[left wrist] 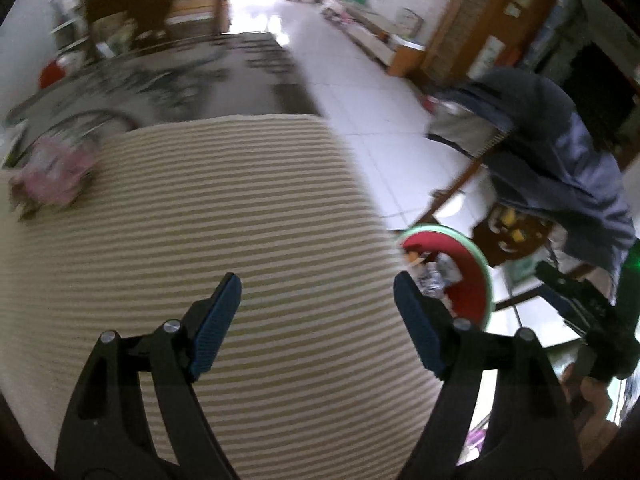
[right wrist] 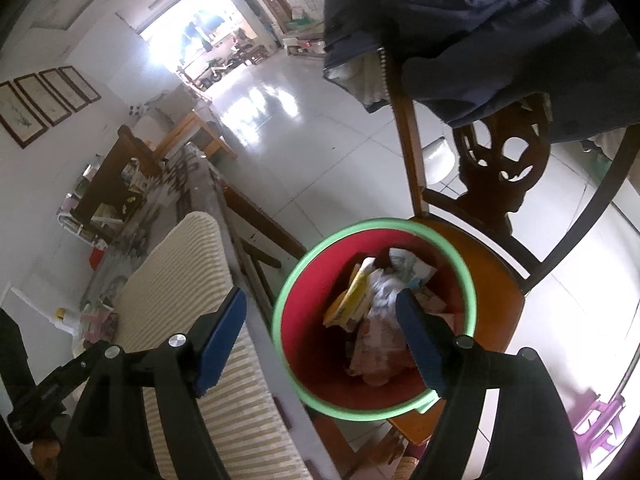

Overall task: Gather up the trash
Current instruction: 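Return to the bed and grasp the pink-white snack bag with the right gripper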

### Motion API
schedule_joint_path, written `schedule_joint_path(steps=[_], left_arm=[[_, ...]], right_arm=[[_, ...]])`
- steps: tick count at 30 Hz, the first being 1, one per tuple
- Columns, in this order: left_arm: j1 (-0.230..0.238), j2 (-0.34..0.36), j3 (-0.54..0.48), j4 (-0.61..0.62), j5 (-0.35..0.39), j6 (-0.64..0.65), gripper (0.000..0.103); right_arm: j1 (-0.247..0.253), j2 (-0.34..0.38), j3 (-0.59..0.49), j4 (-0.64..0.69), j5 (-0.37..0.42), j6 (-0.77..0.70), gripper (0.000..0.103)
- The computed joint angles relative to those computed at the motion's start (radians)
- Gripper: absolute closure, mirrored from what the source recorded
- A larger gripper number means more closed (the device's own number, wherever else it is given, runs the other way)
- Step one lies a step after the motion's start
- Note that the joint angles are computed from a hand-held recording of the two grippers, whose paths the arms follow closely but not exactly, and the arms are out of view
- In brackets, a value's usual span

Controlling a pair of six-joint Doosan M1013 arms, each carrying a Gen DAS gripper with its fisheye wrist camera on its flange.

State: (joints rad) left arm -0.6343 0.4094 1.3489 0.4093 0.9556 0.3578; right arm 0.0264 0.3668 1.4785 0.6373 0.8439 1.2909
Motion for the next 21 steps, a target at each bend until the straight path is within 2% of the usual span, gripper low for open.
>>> schedule_joint_path(steps=[6,12,19,21], left_arm=[[0.014,-0.094,0.146,0.043,0.0,-0.153,0.027],[0.039,-0.181,0.27,0.039,-0.032,-0.175,0.027],[0.074,-0.291,0.408,0.032,-0.056,-0.171,0.026],[0.083,-0.32,0.443,0.025,-0.06,-0.168,0.026]], right_arm=[[0.056,-0.01,0.002,-0.025,-0.003,0.006,0.026],[0.139,-0.023,0.011,-0.071,-0.004,0.02,0.024],[0.296,0.024,-0.072,-0.112,0.07,-0.039,0.017],[0.342,0.055,-0.121,-0.117,0.099,-0.08,0.011]])
